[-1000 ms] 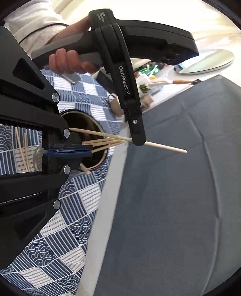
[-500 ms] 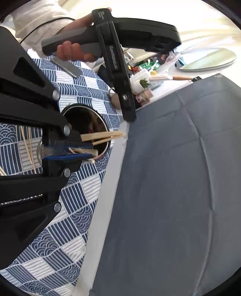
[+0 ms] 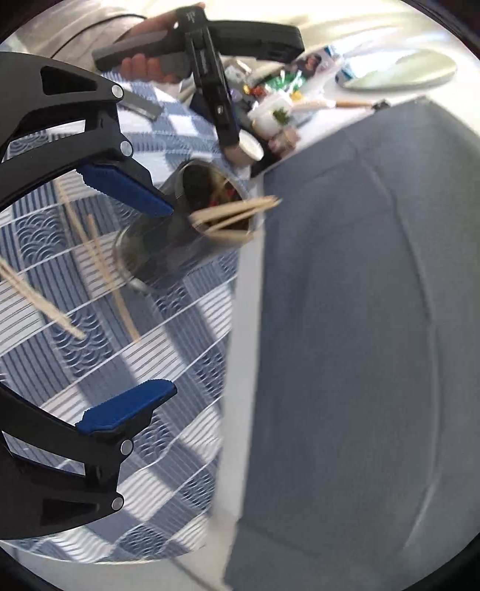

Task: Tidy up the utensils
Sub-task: 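Open both grippers and move them back toward the remaining sticks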

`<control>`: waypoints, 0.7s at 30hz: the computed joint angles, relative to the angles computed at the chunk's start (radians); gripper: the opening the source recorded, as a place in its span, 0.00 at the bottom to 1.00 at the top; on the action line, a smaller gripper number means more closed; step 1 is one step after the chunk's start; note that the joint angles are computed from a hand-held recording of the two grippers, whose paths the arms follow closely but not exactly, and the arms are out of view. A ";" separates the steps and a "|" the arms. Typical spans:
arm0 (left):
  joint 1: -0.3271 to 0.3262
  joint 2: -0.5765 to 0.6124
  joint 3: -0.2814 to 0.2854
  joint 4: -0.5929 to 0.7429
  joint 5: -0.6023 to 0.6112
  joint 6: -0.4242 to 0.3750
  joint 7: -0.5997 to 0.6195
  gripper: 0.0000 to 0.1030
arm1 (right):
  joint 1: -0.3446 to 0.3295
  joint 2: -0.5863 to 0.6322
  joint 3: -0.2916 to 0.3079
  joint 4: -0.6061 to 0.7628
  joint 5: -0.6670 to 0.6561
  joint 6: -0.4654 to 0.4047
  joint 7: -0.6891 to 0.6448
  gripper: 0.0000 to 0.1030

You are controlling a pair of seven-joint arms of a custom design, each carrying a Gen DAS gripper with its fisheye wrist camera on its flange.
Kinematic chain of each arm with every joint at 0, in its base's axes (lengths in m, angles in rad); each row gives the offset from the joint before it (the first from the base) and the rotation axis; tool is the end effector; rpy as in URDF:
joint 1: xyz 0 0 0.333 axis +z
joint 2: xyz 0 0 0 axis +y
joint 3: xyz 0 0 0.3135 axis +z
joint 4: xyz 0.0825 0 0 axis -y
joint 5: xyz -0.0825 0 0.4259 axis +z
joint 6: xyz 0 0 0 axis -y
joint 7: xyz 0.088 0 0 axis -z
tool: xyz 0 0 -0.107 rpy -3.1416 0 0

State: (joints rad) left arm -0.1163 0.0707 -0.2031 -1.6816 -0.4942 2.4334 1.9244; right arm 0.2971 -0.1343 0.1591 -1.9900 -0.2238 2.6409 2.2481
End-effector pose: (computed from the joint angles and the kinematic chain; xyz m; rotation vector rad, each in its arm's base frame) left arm 0.6405 -0.2086 0.6177 -1.5182 2.2953 -1.1422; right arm 0.5429 0.2781 0.5989 -1.6346 1.7381 -0.4582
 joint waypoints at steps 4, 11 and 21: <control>0.010 0.002 0.004 -0.028 -0.017 -0.065 0.040 0.91 | 0.000 -0.036 0.015 -0.055 -0.015 -0.085 0.069 0.83; 0.019 0.010 0.005 -0.074 -0.017 -0.109 0.111 0.94 | 0.004 -0.073 0.044 -0.127 -0.022 -0.163 0.180 0.83; 0.010 0.001 -0.001 -0.134 0.013 -0.198 0.198 0.94 | 0.054 -0.037 0.073 -0.147 -0.053 -0.246 0.286 0.83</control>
